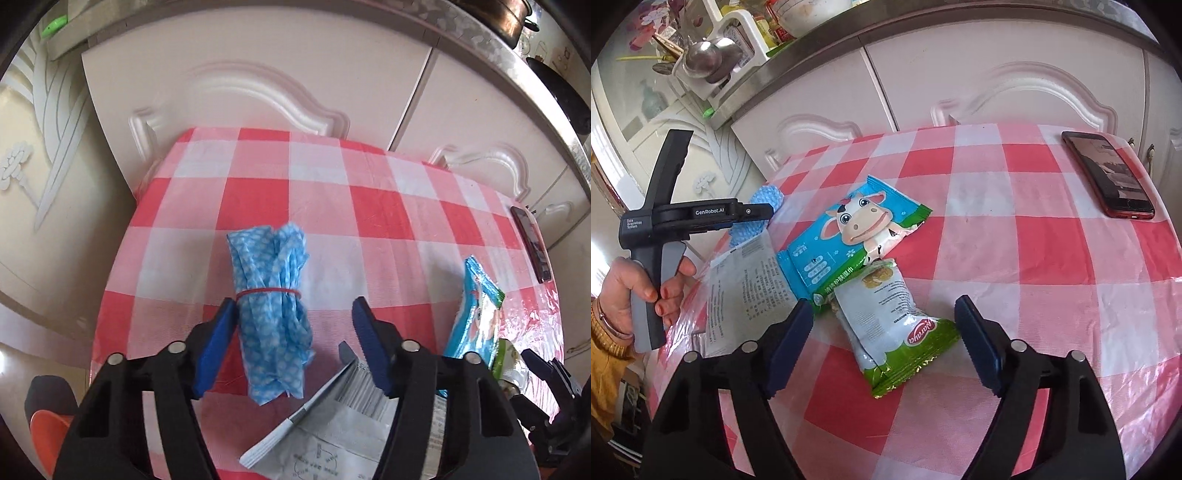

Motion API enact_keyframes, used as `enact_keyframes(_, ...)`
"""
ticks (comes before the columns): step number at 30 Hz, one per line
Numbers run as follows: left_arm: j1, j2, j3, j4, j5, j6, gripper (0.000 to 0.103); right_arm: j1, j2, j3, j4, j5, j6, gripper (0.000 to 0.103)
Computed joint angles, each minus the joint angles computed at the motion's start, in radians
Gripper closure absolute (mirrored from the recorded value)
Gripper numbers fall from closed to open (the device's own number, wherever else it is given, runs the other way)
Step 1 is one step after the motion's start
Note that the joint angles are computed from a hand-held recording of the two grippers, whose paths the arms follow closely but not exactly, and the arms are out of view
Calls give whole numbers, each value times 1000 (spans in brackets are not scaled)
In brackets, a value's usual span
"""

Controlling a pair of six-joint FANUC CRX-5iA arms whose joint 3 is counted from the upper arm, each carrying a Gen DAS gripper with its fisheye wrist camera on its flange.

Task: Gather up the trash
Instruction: 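Grasp the blue cloth bundle with the left gripper while the right grasps the green snack bag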

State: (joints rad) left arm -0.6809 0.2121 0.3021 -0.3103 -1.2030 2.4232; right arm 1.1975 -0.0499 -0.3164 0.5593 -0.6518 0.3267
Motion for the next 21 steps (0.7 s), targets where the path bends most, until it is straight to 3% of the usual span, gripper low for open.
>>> enact_keyframes(3,2,-5,-15,2,13,-1,60,8,11,11,11,-27,11,25)
enact_keyframes(7,-5,-20,-26,-17,27,10,69,12,18,16,19,-40,11,25)
enact_keyframes(11,-8,-37,-32,-31,34,20,73,18,26,25,27,-61,16,26)
enact_keyframes(17,-25,-74,-38,-62,43,46,74,26,23,12,69,-89,-20,46)
enact_keyframes(21,-42,-99,-45,-74,47,59,75,19,9,-4,66,-63,-36,50)
